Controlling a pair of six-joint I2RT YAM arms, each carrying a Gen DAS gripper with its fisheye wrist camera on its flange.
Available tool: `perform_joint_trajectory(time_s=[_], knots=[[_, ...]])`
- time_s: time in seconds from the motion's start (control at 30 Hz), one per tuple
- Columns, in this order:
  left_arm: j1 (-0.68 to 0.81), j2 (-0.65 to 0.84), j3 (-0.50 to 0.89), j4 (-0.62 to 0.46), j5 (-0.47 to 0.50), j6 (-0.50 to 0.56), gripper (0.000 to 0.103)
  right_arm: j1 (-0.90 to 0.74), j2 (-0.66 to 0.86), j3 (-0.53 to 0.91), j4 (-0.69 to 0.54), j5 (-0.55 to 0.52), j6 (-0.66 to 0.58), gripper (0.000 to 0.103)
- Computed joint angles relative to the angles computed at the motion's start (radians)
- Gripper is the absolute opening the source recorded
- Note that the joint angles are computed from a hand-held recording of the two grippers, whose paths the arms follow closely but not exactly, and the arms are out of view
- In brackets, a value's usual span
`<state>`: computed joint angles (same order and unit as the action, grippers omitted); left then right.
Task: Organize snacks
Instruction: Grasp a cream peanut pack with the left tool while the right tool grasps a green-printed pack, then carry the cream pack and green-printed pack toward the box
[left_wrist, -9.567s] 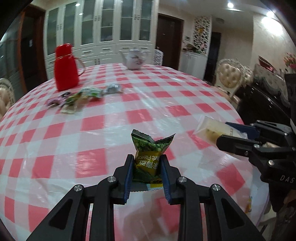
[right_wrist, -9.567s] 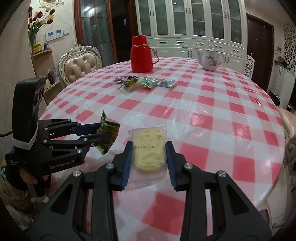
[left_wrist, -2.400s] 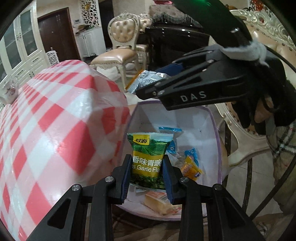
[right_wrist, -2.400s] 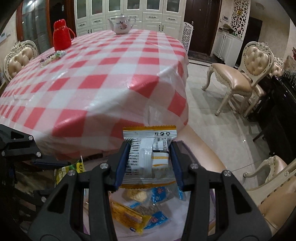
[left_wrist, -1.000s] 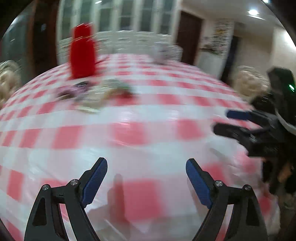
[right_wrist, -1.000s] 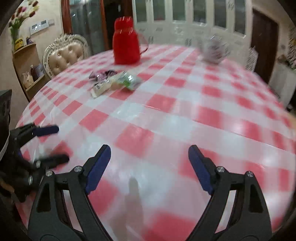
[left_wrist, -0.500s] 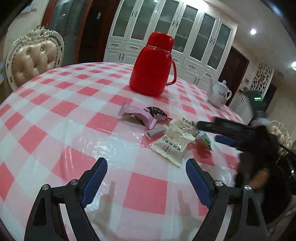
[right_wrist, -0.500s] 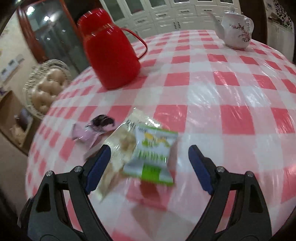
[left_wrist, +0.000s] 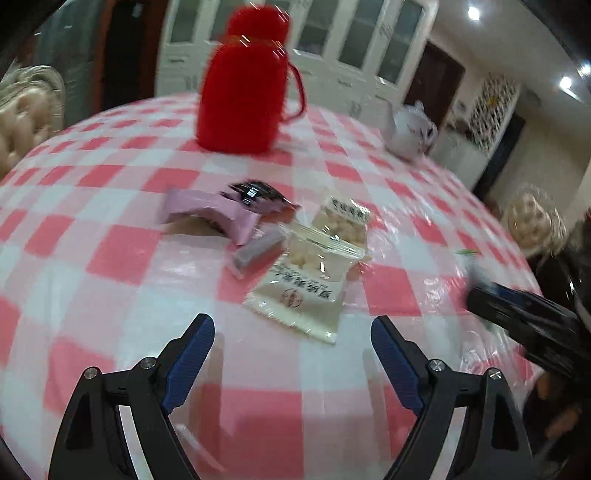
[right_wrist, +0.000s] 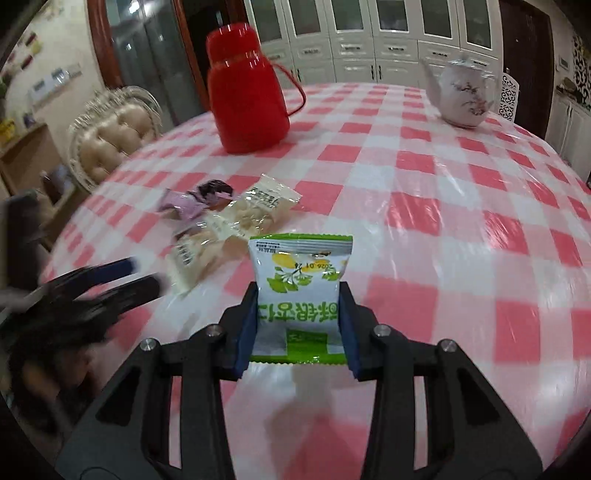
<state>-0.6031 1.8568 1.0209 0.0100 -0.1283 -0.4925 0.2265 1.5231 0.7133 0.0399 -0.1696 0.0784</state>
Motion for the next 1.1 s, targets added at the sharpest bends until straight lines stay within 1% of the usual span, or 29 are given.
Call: perform_joint_trajectory(time_s=[0.07, 0.1, 0.13, 0.17, 0.23, 0.27, 0.37, 0.43, 0.5, 0.67, 0.77, 0.83, 0.9, 0.97, 1.03, 1.1], knots=[[0.004, 0.068, 0.095, -0.076, -0.015, 0.013, 0.087, -0.025, -0.06, -0.059, 0.021, -0.05, 0.011, 0.044], [-0.003, 0.103, 0.151, -0.114, -0.036, 0.039, 0.087, -0.024, -0.077, -0.081, 0.036, -0.046, 0.017, 0.044], [-0.006, 0.125, 0.185, -0.137, -0.038, 0.054, 0.087, -0.021, -0.093, -0.103, 0.047, -0.039, 0.017, 0.044], [-0.015, 0.153, 0.229, -0.16, -0.051, 0.071, 0.085, -0.015, -0.087, -0.102, 0.049, -0.039, 0.018, 0.044], [-0.039, 0.191, 0.286, -0.197, -0.093, 0.09, 0.072, -0.016, -0.067, -0.099, 0.049, -0.064, 0.015, 0.044], [-0.063, 0.201, 0.306, -0.212, -0.128, 0.113, 0.056, -0.017, -0.053, -0.091, 0.044, -0.075, 0.012, 0.044], [-0.13, 0.151, 0.237, -0.165, -0.162, 0.141, 0.049, -0.014, -0.045, -0.094, 0.051, -0.052, -0.005, 0.044], [-0.196, 0.117, 0.19, -0.161, -0.223, 0.136, 0.049, -0.015, -0.071, -0.111, 0.063, -0.029, -0.011, 0.044], [-0.276, 0.073, 0.137, -0.161, -0.268, 0.116, 0.049, -0.025, -0.094, -0.124, 0.07, -0.033, -0.011, 0.044], [-0.423, -0.03, 0.022, -0.139, -0.333, -0.009, 0.049, -0.05, -0.158, -0.171, 0.07, -0.049, -0.009, 0.044], [-0.471, -0.131, -0.092, -0.091, -0.351, -0.135, 0.049, -0.065, -0.209, -0.217, 0.071, -0.069, 0.007, 0.044], [-0.509, -0.216, -0.169, -0.082, -0.391, -0.231, 0.049, -0.076, -0.261, -0.25, 0.052, -0.083, 0.022, 0.044], [-0.551, -0.272, -0.216, -0.088, -0.443, -0.286, 0.05, -0.09, -0.359, -0.294, 0.017, -0.107, 0.049, 0.044], [-0.586, -0.303, -0.244, -0.108, -0.471, -0.336, 0.05, -0.09, -0.498, -0.343, -0.043, -0.123, 0.065, 0.044], [-0.614, -0.328, -0.275, -0.111, -0.476, -0.385, 0.05, -0.064, -0.665, -0.386, -0.14, -0.112, 0.079, 0.044], [-0.647, -0.338, -0.285, -0.129, -0.491, -0.422, 0.05, -0.027, -0.791, -0.408, -0.228, -0.08, 0.091, 0.044]])
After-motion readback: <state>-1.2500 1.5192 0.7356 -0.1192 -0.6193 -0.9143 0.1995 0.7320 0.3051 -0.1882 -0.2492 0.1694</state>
